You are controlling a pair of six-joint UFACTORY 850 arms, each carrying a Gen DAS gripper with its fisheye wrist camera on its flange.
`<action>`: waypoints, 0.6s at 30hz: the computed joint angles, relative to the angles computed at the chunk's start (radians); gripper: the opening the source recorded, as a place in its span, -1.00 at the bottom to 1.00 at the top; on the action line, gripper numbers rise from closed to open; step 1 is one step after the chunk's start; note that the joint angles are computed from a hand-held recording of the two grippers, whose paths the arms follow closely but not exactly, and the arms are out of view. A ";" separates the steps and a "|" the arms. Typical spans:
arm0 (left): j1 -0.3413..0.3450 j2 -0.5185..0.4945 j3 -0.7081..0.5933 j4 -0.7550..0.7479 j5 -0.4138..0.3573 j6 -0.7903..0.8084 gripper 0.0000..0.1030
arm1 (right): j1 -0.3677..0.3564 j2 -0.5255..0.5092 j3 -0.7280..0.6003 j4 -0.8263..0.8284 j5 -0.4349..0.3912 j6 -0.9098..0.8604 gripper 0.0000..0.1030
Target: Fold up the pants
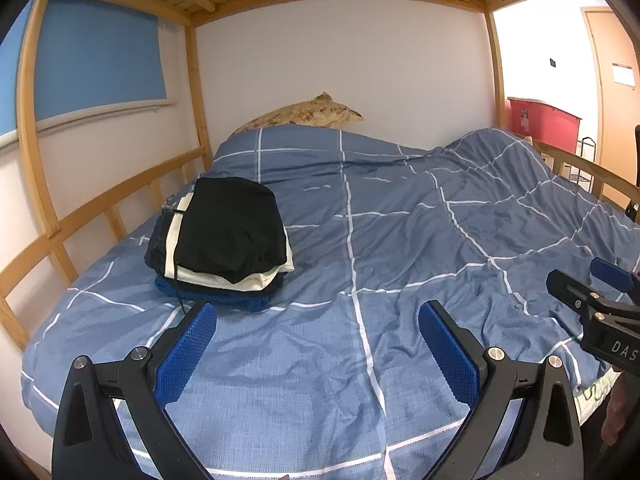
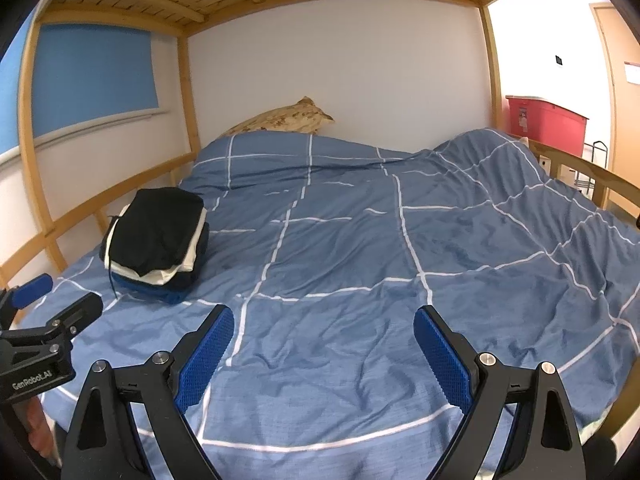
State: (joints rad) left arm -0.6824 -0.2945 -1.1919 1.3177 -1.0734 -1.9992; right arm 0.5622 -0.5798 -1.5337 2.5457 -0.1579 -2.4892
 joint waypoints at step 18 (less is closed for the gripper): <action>-0.006 0.000 0.009 0.021 -0.018 -0.019 1.00 | 0.007 -0.015 -0.011 0.172 0.021 -0.185 0.80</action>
